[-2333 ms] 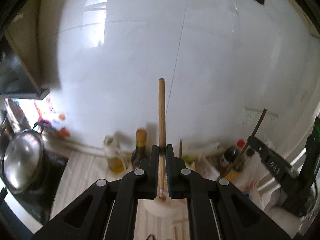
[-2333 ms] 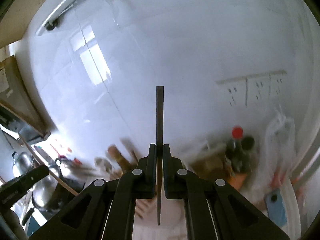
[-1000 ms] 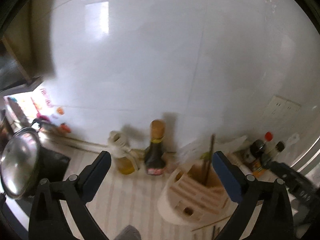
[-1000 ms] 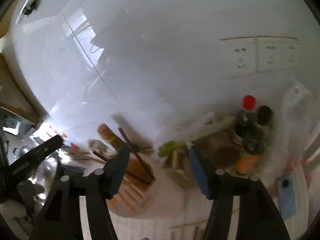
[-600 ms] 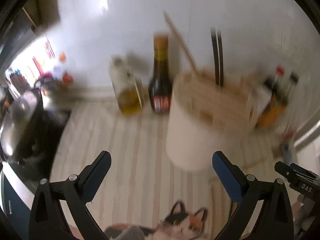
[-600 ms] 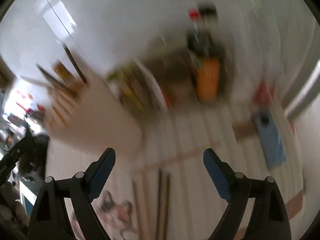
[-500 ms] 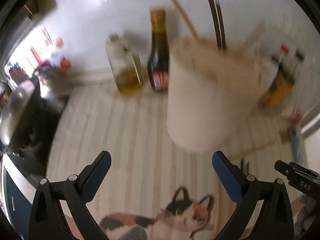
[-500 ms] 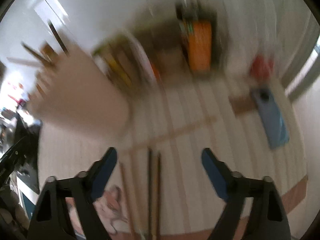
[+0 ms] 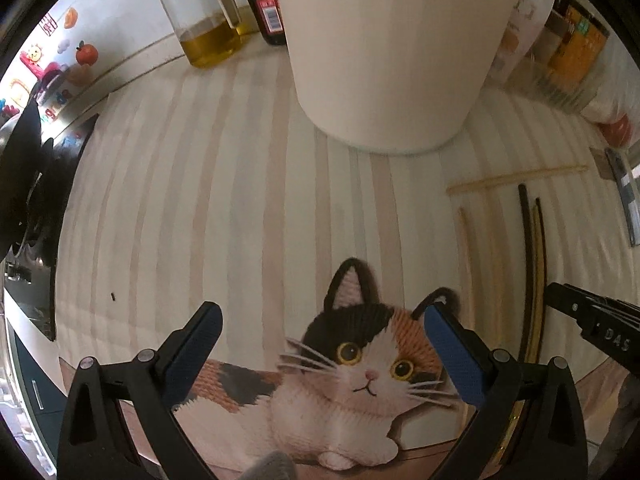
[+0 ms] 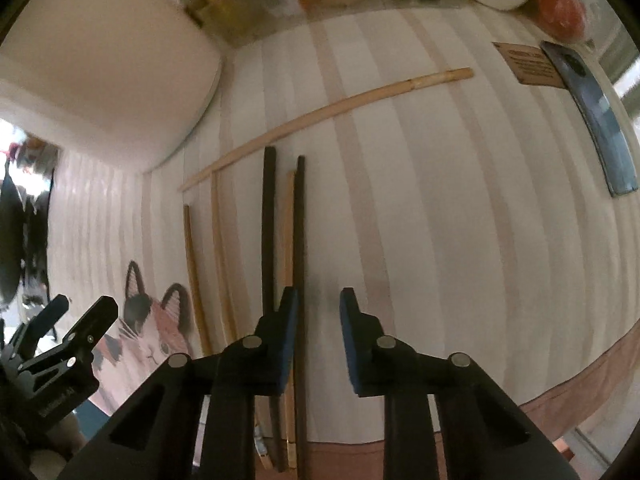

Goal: Organize utensils
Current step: 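Grasp another dark chopstick with the right tool while the left tool returns to the mat, then grasp a light wooden chopstick with the left tool while the right tool holds its dark one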

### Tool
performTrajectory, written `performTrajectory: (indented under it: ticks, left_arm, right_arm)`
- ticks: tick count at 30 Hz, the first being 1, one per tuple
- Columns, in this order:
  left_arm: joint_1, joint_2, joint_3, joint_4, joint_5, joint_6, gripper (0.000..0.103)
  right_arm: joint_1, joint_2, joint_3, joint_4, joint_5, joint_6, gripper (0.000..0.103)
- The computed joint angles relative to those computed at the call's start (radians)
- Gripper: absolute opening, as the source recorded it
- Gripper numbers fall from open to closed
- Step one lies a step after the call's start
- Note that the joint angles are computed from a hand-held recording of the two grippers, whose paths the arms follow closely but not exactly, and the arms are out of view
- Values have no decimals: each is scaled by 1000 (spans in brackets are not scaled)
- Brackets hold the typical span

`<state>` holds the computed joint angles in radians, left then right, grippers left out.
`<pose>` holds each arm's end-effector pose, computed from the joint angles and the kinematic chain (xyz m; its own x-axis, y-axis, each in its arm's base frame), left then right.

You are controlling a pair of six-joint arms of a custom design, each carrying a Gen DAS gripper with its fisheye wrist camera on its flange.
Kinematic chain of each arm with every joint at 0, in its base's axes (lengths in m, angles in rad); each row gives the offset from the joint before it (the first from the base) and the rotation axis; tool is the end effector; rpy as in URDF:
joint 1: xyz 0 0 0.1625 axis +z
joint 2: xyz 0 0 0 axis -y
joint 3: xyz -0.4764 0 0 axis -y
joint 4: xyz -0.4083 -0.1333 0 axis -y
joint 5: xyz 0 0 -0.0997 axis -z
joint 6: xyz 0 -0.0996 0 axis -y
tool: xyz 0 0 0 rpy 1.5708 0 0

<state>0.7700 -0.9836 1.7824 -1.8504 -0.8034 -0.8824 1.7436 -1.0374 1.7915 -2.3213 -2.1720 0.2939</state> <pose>-0.2896 -0.5628 0.1548 -0.6425 0.0138 -0.7661 0.2001 0.9682 -0.1503 0.1857 -0.6165 0.2107 -0.8270 0.1477 0.5424 0.0707 0.9845 -0.1604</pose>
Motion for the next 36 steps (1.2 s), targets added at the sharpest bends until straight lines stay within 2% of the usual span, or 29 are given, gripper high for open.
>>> performTrajectory:
  ticks: [3, 4, 5, 10, 13, 16, 18, 20, 22, 23, 24, 25, 26, 27, 28, 32, 36]
  left_arm:
    - [1, 3, 3, 7, -1, -3, 103]
    - [0, 5, 5, 9, -1, -1, 103]
    - [3, 8, 5, 9, 0, 4, 103]
    - [4, 23, 6, -10, -25, 29, 102]
    - [4, 29, 9, -67, -63, 65, 95]
    - [5, 43, 3, -126, -122, 112, 86]
    - [5, 59, -6, -150, -149, 141, 75]
    - [4, 75, -14, -164, -166, 164, 72]
    - [3, 94, -25, -166, -176, 182, 60]
    - [4, 103, -32, -160, -179, 189, 46]
    - [4, 115, -41, -147, -182, 193, 39]
    - [-5, 122, -43, -144, -157, 200, 37]
    - [-10, 129, -46, -142, -146, 211, 29]
    - [-12, 131, -47, -148, -147, 221, 13]
    - [-15, 133, -49, -145, -148, 221, 7]
    - [-13, 120, -43, -124, -133, 219, 5]
    - [0, 67, -10, -86, -121, 184, 5]
  right_arm:
    - [11, 21, 1, -8, -44, -16, 13]
    - [12, 25, 4, -18, -44, -16, 5]
    - [7, 23, 9, -29, -26, -11, 5]
    - [4, 6, 41, -68, -30, -2, 4]
    - [0, -4, 40, -41, -55, 12, 4]
    - [-13, -30, 52, -14, -78, 28, 4]
    - [-27, -57, 69, -4, -84, 36, 4]
    - [-42, -83, 87, -5, -89, 33, 4]
    - [-55, -103, 103, -6, -91, 32, 4]
    - [-62, -111, 110, -8, -90, 29, 4]
    - [-72, -118, 115, -13, -89, 21, 4]
    - [-76, -125, 121, -13, -89, 18, 4]
    - [-79, -129, 121, -9, -90, 18, 5]
    - [-81, -130, 121, -4, -94, 19, 5]
    - [-76, -120, 116, -1, -97, 28, 5]
    - [-63, -91, 71, 37, -103, 33, 5]
    - [-65, -49, 2, 74, -61, 14, 5]
